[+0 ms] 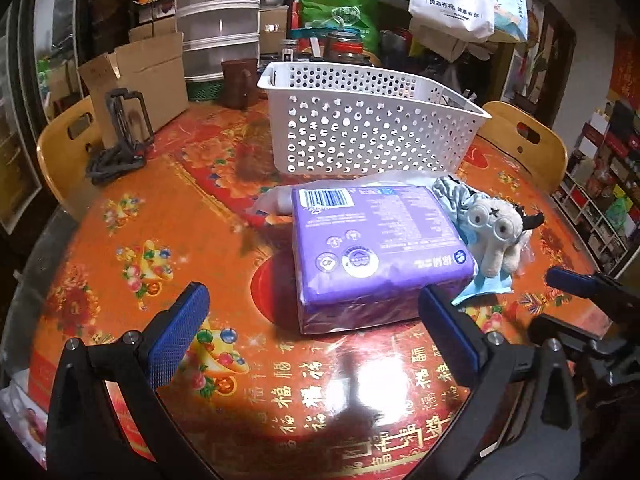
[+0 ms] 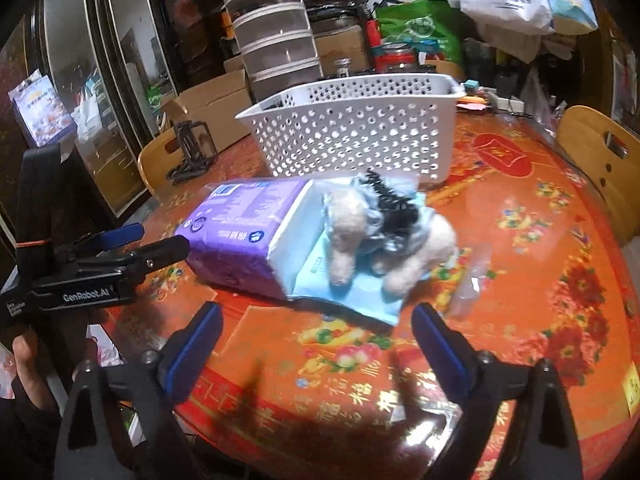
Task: Organize soft objects
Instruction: 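Move both tools toward the purple tissue pack and open their fingers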
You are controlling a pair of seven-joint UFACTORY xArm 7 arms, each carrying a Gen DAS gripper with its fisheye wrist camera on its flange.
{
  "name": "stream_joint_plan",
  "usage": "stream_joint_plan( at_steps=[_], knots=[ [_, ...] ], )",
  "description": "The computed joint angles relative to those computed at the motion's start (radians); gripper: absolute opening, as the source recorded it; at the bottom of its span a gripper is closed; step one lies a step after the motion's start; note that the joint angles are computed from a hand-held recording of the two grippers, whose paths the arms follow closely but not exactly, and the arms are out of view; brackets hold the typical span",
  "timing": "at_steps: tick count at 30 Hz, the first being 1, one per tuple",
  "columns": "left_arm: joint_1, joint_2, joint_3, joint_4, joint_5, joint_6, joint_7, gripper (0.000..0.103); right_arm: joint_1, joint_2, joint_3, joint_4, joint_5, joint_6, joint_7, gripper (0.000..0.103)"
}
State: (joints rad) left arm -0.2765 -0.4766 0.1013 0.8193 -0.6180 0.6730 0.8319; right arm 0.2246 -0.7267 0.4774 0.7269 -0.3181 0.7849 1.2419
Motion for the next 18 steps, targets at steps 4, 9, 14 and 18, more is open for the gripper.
stream_joint_plan(
  at_steps=[4,9,14,18],
  knots=[
    [-0.011,0.017,0.031,0.009,-0.037,0.019,0.066,0.103,-0.009,0.026,-0.001,0.004,-0.008,-0.035,0.004,0.087],
    [-0.006,0.029,0.043,0.019,-0.089,0.070,0.138,0.100,-0.012,0.074,-0.005,0.024,-0.022,-0.091,-0.004,0.078],
    [0.006,0.040,0.043,0.024,-0.138,0.106,0.199,0.084,-0.014,0.154,-0.012,0.054,-0.040,-0.141,-0.020,0.071],
    [0.022,0.052,0.022,0.026,-0.140,0.106,0.218,0.074,-0.018,0.215,-0.019,0.085,-0.069,-0.150,-0.030,0.064]
  ],
)
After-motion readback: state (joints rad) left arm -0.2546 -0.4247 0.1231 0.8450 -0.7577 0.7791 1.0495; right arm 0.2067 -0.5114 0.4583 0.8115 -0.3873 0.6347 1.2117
